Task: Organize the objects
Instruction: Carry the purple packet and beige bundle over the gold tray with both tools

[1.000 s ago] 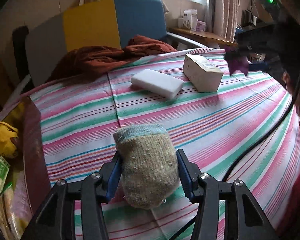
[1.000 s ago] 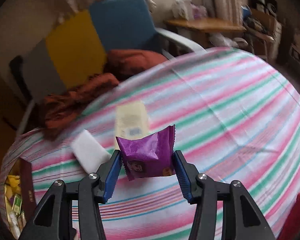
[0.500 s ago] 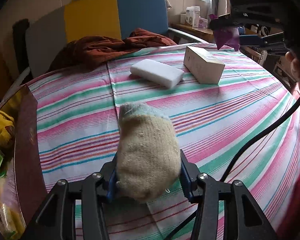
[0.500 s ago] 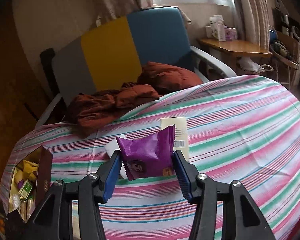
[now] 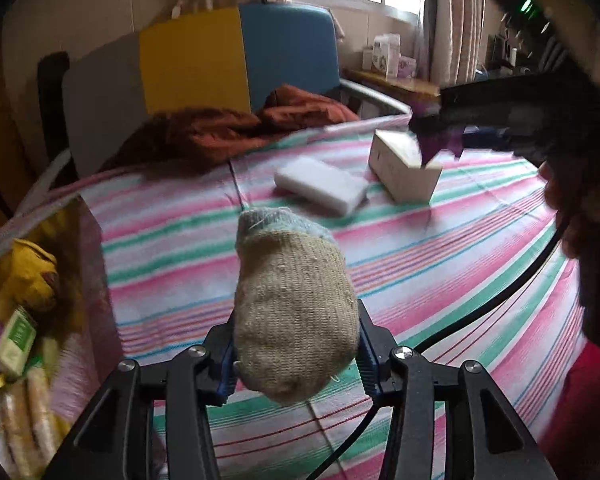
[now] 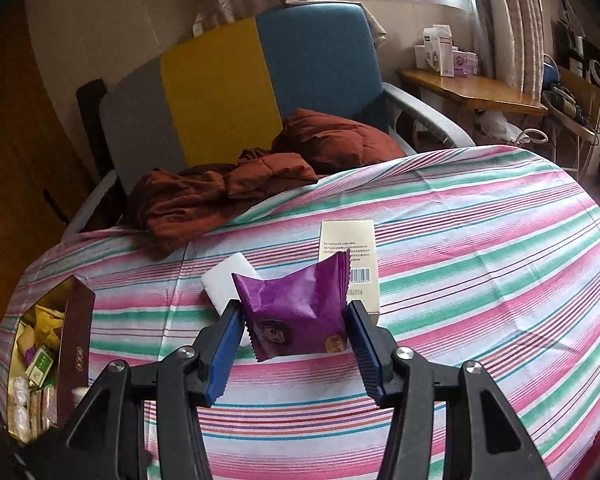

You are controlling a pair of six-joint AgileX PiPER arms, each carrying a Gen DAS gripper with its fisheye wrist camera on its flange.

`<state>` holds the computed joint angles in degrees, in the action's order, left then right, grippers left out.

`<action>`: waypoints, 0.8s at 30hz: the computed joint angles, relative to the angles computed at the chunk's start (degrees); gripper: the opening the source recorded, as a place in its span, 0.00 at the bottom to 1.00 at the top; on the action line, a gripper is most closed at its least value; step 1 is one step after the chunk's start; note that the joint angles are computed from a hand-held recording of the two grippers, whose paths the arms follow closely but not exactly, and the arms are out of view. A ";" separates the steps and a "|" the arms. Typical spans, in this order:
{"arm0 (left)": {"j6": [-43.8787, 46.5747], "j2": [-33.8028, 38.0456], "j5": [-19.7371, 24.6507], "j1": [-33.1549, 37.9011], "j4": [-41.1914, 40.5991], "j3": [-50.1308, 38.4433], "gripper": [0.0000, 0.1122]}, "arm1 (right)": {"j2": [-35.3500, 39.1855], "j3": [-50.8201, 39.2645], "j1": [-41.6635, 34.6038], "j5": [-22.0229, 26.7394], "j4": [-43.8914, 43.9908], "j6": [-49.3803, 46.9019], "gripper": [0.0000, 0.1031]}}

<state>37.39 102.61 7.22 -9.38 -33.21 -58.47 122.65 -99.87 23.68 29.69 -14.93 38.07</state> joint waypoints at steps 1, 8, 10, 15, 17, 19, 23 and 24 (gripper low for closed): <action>0.06 -0.89 -0.36 0.12 0.17 0.54 0.43 | 0.26 -0.37 0.11 0.34 0.31 -0.58 0.51; 8.48 -7.65 0.23 2.97 -7.30 3.92 0.43 | 2.35 -2.98 1.32 3.83 -0.90 -1.55 0.51; 12.06 -9.53 1.10 4.45 -10.79 4.79 0.43 | 3.45 -4.41 1.98 6.06 -3.27 -0.36 0.51; 20.68 -13.64 3.18 8.54 -18.45 7.27 0.43 | 4.76 -5.97 3.12 8.44 -5.70 0.20 0.51; 22.10 -14.74 4.19 10.22 -19.42 7.93 0.43 | 5.60 -7.08 3.62 9.82 -5.76 -0.30 0.51; 24.59 -15.92 5.45 12.49 -21.21 8.74 0.43 | 6.56 -8.37 4.25 11.04 -5.78 -1.41 0.51; 27.67 -18.05 8.33 17.61 -22.58 9.88 0.43 | 8.71 -11.76 5.41 13.90 -3.91 -4.73 0.51; 29.32 -18.56 9.28 19.50 -23.66 10.24 0.43 | 9.29 -12.97 5.80 14.92 -3.66 -5.46 0.51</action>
<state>66.72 84.05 16.50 10.12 -56.87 -48.23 131.94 -112.85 29.47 44.61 -18.59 32.61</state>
